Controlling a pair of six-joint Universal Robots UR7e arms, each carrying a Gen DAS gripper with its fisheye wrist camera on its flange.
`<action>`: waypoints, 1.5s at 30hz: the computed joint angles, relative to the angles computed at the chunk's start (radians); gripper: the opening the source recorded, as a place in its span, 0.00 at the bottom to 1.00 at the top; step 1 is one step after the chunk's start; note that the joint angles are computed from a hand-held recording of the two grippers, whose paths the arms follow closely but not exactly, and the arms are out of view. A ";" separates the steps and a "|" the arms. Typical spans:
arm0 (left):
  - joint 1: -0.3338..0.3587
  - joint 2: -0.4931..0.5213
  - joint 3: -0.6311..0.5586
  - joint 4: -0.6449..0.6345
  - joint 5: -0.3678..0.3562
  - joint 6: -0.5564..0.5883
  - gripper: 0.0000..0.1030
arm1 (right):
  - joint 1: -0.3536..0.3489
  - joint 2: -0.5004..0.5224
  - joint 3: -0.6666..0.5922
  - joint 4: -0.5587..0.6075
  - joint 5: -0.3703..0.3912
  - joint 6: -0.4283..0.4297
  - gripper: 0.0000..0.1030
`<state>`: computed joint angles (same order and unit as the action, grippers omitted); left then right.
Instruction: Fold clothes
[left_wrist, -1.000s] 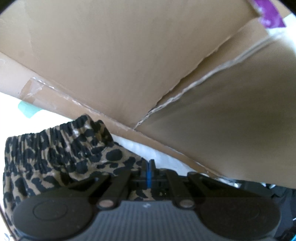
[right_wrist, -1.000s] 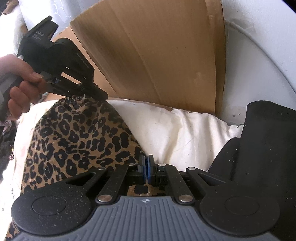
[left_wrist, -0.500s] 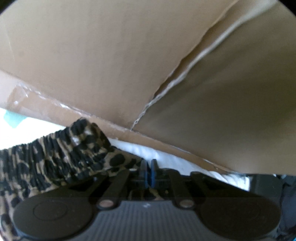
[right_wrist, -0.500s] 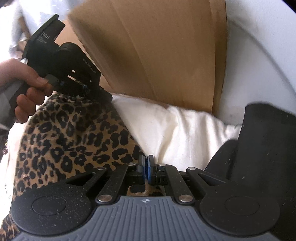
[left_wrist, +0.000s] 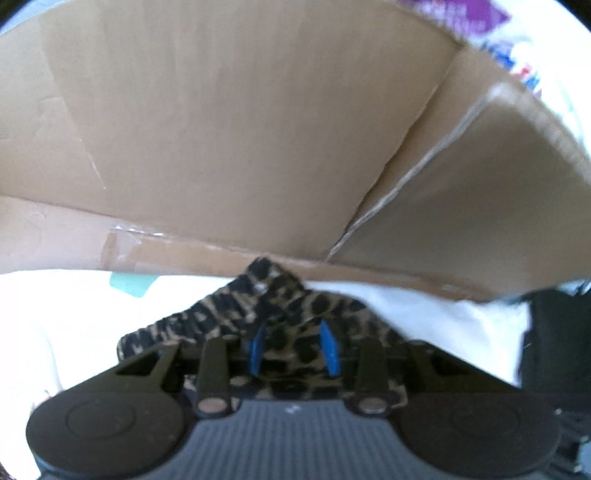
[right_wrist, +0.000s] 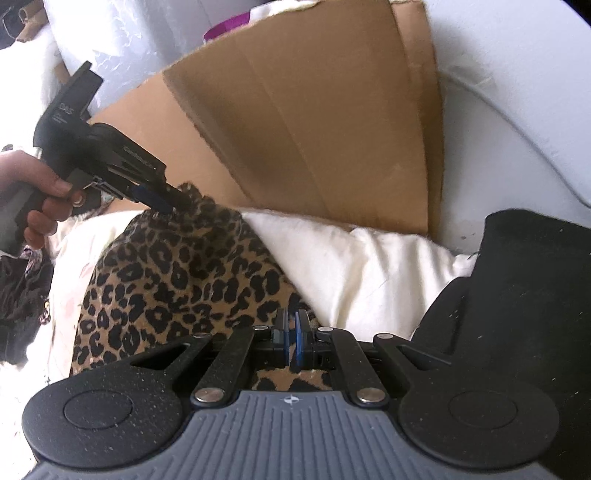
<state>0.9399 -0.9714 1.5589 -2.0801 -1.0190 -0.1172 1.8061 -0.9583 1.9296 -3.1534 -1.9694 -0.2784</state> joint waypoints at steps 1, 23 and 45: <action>0.009 0.010 -0.009 -0.003 0.006 0.015 0.33 | 0.000 0.003 -0.003 0.012 -0.003 -0.006 0.02; 0.021 -0.054 0.017 -0.125 -0.105 0.200 0.27 | 0.004 -0.039 0.051 0.095 -0.170 0.106 0.06; 0.051 -0.056 0.057 -0.015 -0.063 0.250 0.16 | 0.051 -0.050 0.138 0.048 -0.201 0.190 0.36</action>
<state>0.9909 -1.0277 1.6159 -2.0950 -1.0821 0.1324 1.8567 -1.0084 2.0674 -3.1059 -2.1707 -0.0887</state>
